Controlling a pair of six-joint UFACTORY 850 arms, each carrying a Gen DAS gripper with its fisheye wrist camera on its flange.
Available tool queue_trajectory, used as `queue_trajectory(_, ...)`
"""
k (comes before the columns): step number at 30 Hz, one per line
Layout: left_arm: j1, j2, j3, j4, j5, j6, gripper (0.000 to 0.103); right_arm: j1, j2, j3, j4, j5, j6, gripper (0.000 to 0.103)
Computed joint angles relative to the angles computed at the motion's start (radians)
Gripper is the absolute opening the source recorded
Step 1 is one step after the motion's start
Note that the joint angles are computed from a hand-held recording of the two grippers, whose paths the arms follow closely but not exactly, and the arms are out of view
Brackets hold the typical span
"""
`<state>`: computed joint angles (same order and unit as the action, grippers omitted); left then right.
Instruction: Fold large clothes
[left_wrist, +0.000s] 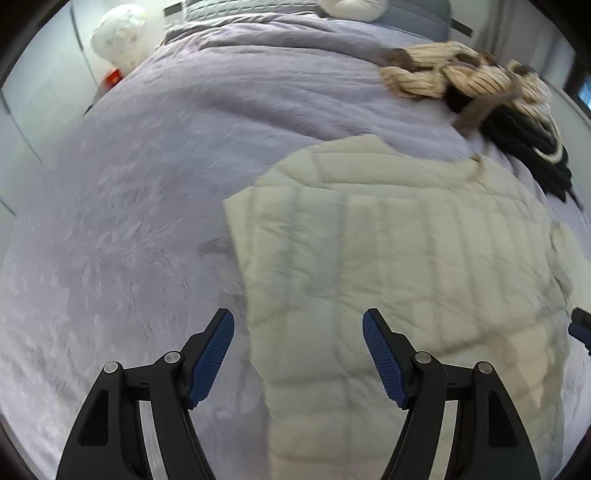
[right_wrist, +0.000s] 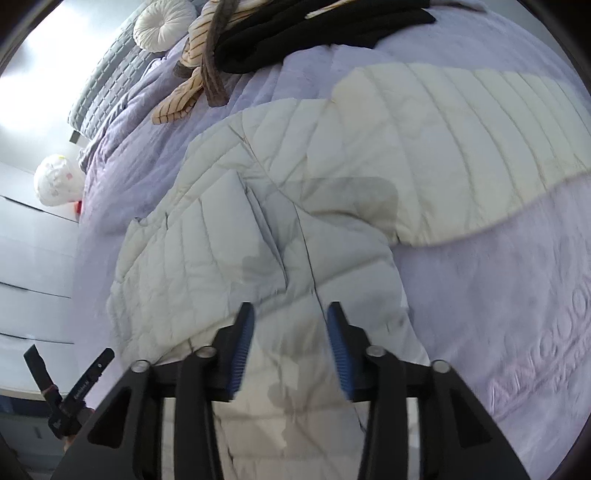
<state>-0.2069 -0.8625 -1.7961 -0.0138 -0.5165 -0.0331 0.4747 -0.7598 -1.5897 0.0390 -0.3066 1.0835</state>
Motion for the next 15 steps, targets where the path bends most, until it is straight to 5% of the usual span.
queue_trajectory(7, -0.067, 0.093, 0.083, -0.099, -0.048, 0.095, 0.074, 0.014, 0.108, 0.145, 0.115, 0.053, -0.055, 0.065)
queue_trajectory(9, -0.092, 0.119, 0.108, -0.096, -0.044, 0.092, 0.101, 0.016, 0.145, 0.194, 0.151, 0.074, -0.068, 0.066)
queue_trajectory(12, -0.127, 0.152, 0.141, -0.112, -0.027, 0.108, 0.103, 0.015, 0.194, 0.257, 0.157, 0.100, -0.052, 0.080)
queue_trajectory(15, -0.157, 0.157, 0.134, -0.126, -0.069, 0.110, 0.103, 0.013, 0.250, 0.323, 0.096, 0.121, 0.028, 0.080)
